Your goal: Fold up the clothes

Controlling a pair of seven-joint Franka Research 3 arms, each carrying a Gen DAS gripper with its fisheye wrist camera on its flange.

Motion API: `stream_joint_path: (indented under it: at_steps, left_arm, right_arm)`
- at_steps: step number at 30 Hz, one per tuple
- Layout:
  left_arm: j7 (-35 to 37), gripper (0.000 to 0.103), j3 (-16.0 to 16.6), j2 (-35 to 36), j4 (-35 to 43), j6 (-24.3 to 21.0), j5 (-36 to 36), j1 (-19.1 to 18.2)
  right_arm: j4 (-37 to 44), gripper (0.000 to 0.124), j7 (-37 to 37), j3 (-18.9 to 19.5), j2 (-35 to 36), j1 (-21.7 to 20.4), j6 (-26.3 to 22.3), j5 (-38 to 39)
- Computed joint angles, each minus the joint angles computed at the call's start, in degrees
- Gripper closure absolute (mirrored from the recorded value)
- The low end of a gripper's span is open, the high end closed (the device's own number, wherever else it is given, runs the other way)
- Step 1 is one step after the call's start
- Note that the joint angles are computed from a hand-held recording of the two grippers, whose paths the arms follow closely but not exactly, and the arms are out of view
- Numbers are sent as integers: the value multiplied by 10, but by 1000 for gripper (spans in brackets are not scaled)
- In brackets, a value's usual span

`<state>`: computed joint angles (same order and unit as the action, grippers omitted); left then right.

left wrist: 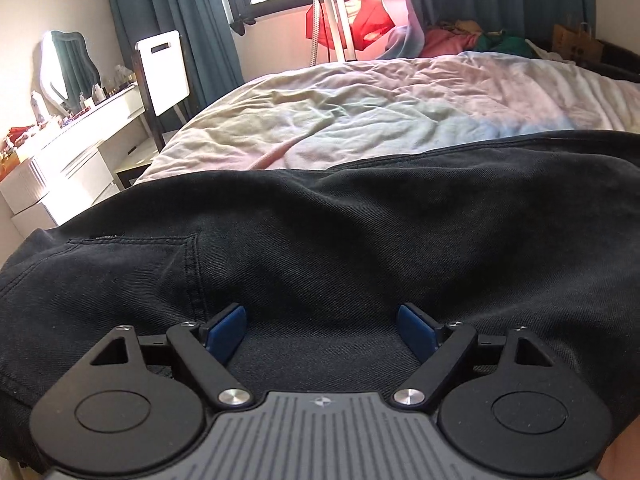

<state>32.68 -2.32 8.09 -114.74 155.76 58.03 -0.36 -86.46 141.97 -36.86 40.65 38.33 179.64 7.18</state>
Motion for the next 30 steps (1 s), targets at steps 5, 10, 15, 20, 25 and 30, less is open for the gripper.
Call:
stream_joint_path:
  at_steps: [5, 10, 15, 20, 25, 30]
  left_arm:
    - [43, 18, -3, -10, -5, 14, -45, 10]
    - [-78, 18, 13, -33, -8, 30, 65, 11]
    - [-232, 17, 12, -77, -24, 55, 151, 40]
    - [-219, 17, 9, -102, -51, 117, 79, 75]
    - [-215, 17, -2, -110, -60, 127, 70, 92]
    - [-256, 17, -3, -118, -70, 161, 98, 108]
  right_arm:
    - [7, 112, -21, -220, 84, 167, 23, 1]
    - [6, 112, 4, -354, 158, 269, 131, -74]
    - [19, 112, -248, -191, 94, 257, 216, -76]
    - [44, 112, -241, 46, 25, 130, 128, -445]
    - [11, 112, -352, 85, 0, 118, 125, -374]
    - [14, 112, -302, 4, 7, 187, 194, -375]
